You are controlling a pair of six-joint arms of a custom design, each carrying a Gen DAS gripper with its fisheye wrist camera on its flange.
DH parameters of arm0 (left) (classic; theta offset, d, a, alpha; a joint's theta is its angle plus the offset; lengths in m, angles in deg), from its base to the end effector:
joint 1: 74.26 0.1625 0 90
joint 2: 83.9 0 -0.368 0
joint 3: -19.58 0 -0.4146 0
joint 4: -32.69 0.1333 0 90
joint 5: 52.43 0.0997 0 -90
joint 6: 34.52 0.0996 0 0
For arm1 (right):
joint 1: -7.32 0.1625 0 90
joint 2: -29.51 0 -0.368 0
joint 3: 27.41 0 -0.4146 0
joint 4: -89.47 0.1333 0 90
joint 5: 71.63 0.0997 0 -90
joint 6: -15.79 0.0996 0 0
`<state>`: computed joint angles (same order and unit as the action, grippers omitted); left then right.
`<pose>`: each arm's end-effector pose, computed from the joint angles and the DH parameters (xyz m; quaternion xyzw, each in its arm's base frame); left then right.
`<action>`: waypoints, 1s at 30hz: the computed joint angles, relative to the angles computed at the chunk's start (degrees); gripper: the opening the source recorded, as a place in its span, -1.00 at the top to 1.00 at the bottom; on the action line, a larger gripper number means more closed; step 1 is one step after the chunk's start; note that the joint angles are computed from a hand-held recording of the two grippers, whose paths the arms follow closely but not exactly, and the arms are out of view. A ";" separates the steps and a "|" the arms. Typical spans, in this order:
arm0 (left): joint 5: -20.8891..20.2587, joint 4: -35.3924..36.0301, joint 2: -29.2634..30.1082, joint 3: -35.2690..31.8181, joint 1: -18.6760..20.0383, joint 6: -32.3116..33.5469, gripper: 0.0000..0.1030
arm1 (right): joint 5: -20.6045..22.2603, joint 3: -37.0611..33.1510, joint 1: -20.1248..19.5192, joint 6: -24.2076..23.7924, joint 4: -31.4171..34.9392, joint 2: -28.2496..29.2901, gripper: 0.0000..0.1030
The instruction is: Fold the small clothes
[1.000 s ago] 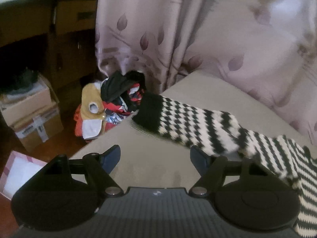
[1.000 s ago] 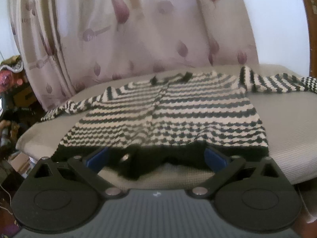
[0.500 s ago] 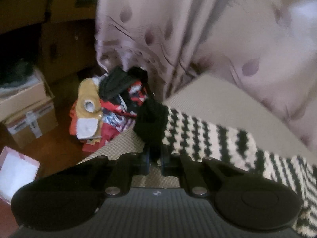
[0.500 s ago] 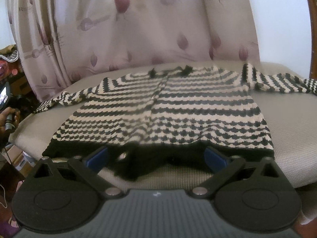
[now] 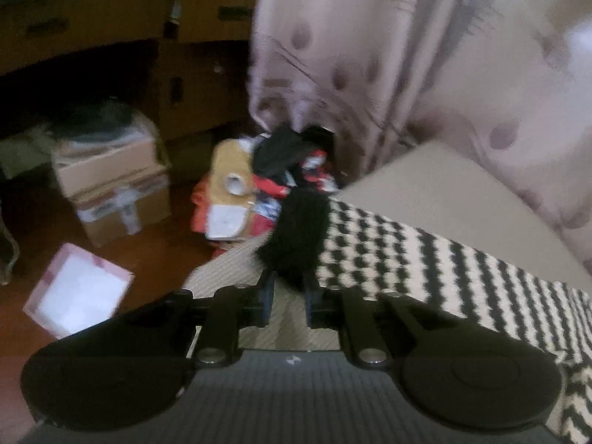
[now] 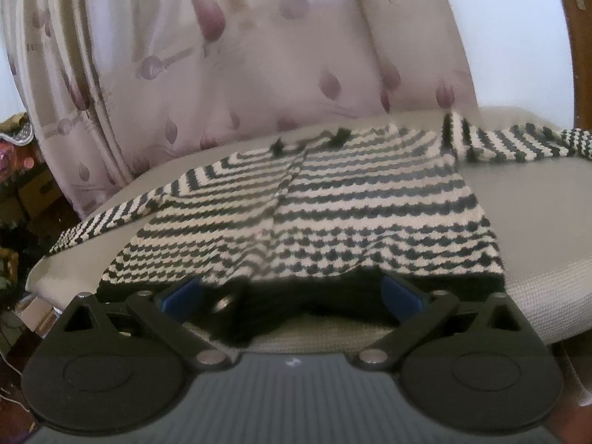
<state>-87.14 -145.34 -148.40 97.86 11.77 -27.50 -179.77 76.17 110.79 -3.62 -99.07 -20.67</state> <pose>0.1702 -0.6561 0.4765 -0.2111 0.7299 -0.5246 0.3840 0.2440 -0.5794 0.1162 0.2000 -0.8917 0.3710 0.1650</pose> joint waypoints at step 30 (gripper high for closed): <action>-11.44 -22.01 18.14 -0.25 -8.18 26.68 -0.98 | -10.31 -39.84 -18.89 -4.10 17.09 8.92 0.08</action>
